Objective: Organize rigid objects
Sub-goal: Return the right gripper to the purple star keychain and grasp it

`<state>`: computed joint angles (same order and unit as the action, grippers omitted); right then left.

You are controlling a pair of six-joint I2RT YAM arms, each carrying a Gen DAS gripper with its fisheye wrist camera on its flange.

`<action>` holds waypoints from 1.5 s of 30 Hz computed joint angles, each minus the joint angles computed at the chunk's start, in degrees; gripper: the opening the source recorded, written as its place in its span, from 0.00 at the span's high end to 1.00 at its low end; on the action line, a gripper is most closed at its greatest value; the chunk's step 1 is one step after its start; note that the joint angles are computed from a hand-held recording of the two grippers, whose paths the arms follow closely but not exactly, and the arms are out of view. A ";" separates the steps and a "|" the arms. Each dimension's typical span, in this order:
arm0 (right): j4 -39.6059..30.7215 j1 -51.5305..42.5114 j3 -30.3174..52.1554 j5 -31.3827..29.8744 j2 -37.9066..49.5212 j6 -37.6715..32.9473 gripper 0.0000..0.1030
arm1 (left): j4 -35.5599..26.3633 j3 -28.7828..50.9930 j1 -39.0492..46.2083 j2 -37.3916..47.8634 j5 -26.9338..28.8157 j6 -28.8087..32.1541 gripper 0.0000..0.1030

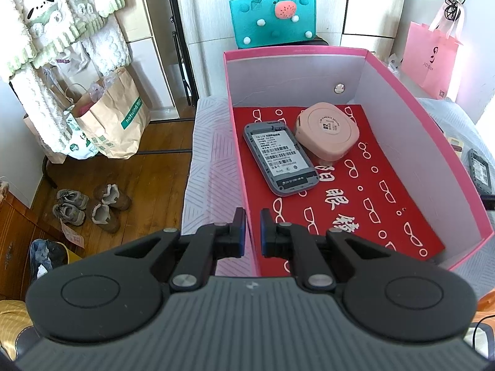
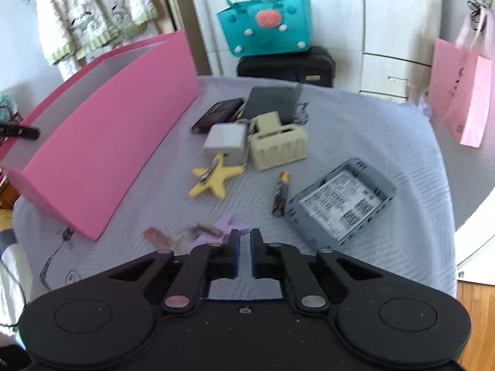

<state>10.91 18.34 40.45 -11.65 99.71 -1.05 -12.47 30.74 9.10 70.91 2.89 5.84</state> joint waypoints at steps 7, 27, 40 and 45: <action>-2.27 -1.93 1.00 -3.61 -0.21 3.29 0.88 | -0.04 0.03 0.00 0.02 0.02 0.02 0.92; -3.11 2.97 2.22 -1.62 0.97 0.21 0.54 | 0.49 -0.96 -0.42 -0.65 -0.46 -0.02 0.92; -2.43 5.46 4.03 1.10 3.58 -1.45 0.42 | 0.02 -0.99 -0.49 -0.63 0.09 -0.19 0.92; -3.21 5.84 3.76 2.29 2.45 -1.37 0.64 | -0.26 -0.81 -0.21 -0.62 0.26 0.12 0.92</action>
